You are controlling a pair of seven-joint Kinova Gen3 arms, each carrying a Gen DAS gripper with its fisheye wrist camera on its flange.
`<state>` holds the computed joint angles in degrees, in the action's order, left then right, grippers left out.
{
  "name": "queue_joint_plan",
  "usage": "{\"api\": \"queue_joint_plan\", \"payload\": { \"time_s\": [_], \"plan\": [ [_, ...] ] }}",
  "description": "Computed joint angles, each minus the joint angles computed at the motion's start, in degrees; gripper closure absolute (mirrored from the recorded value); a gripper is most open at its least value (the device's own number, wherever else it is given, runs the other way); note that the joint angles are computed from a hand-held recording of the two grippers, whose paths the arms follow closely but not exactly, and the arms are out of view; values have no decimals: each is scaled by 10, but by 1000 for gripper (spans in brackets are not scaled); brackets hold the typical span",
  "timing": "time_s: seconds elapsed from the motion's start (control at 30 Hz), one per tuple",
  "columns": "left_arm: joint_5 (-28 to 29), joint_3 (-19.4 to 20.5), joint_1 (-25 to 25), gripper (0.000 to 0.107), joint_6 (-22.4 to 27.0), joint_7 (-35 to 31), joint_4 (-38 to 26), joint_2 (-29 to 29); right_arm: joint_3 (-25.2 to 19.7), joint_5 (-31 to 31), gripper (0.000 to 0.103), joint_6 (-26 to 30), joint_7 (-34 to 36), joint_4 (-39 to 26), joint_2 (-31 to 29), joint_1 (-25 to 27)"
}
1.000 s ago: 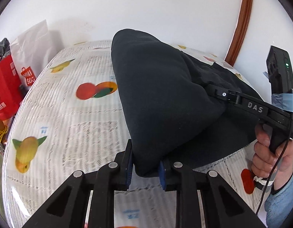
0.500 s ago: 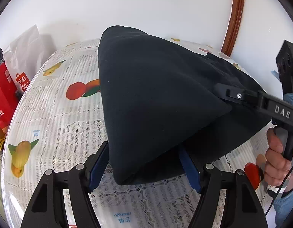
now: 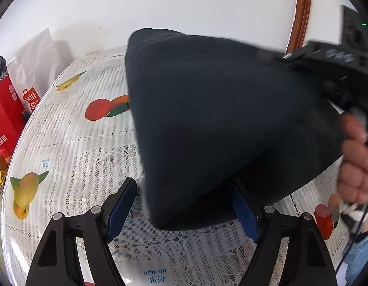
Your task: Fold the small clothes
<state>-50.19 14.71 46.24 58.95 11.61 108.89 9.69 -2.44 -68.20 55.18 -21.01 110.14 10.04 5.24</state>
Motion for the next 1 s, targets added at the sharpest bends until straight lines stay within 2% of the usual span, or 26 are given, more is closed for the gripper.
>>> {"api": "queue_joint_plan", "payload": {
  "time_s": [0.1,0.17,0.27,0.37,0.43,0.5,0.6,0.7,0.77,0.83,0.93,1.0],
  "plan": [
    [-2,-2,-2,29,-3,1,0,2,9,-70,93,48,68,29,-41,73],
    [-2,-3,-3,28,-7,0,3,1,42,-103,93,67,108,56,-75,104],
    [-2,-2,-3,26,-3,-4,3,2,93,-84,93,57,101,59,-66,94],
    [-2,-2,-1,25,-1,-5,-1,5,153,-14,93,34,37,43,-19,34],
    [-3,-3,-1,25,-3,-3,0,4,146,25,91,25,8,34,-4,32],
    [-8,-4,0,25,-9,3,7,-1,104,28,87,20,12,36,-5,71],
    [-14,-1,-9,25,-39,3,26,-17,62,36,72,29,9,18,-7,108],
    [-12,1,-21,25,-76,-17,27,-25,49,49,54,48,7,-18,10,108],
    [-11,8,-31,25,-84,-34,14,-19,33,81,52,44,-18,-51,20,97],
    [-7,5,-21,25,-63,-51,-15,0,20,117,52,33,-64,-82,29,82],
    [6,-5,-12,25,-35,-84,-49,30,52,172,52,50,-134,-143,62,19],
    [14,-16,-8,22,-37,-92,-54,36,82,208,52,71,-180,-178,85,-26]
  ]
}}
